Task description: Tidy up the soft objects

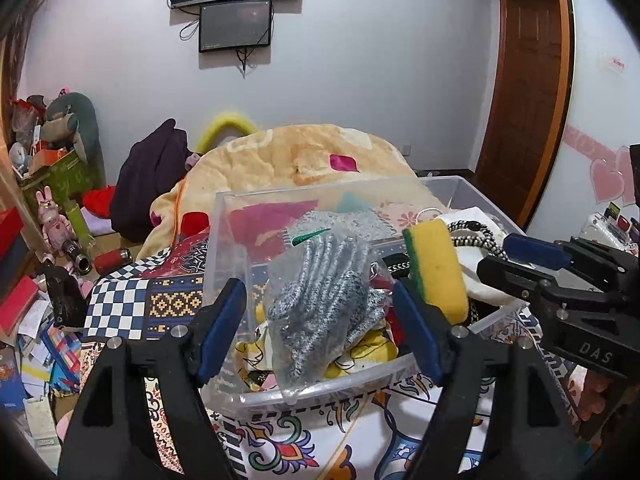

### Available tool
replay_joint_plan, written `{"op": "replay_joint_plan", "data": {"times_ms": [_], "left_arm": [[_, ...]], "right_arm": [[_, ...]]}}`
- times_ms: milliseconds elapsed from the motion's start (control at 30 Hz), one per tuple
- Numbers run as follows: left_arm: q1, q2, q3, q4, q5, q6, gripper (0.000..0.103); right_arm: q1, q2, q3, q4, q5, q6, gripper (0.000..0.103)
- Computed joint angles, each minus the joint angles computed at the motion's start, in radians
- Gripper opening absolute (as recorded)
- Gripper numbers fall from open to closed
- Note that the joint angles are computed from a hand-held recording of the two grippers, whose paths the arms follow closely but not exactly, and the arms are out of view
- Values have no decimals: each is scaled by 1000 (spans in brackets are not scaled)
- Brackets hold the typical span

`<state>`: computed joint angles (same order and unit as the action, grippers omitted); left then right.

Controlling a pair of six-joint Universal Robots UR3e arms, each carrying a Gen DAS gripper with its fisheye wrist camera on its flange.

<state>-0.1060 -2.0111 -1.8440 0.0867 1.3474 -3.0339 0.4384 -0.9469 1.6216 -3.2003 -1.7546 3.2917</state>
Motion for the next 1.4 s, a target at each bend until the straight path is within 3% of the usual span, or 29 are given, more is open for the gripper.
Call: {"op": "replay_joint_plan", "data": {"times_ms": [233,400,600,833,967,1067,1200,1400], "left_arm": [[32,101,-97,52,-49,0,76],[45,218,-219,168,-62,-1,77],[110,398,-348,240,-160,-35,84],[186,598,-457,268,-253,-50,101],[235,690,-490,231,-322,-56,102],[253,741,-512,209,-341,-50,103],[253,771,-532,209,-341,-55,103],[264,789,-544,206,-347,-57,103]], "right_arm": [[4,-66,90,-75,-10,-7,50],[42,-129,145,-138,-60,-27,50],[90,-216,220,-247,-90,-39,50],[162,-254,235,-339,-170,-56,70],[188,-259,240,-386,-201,-62,83],[203,-252,227,-402,-218,-64,85],[224,-236,215,-431,-253,-68,101],[243,-224,221,-469,-282,-84,103]]}}
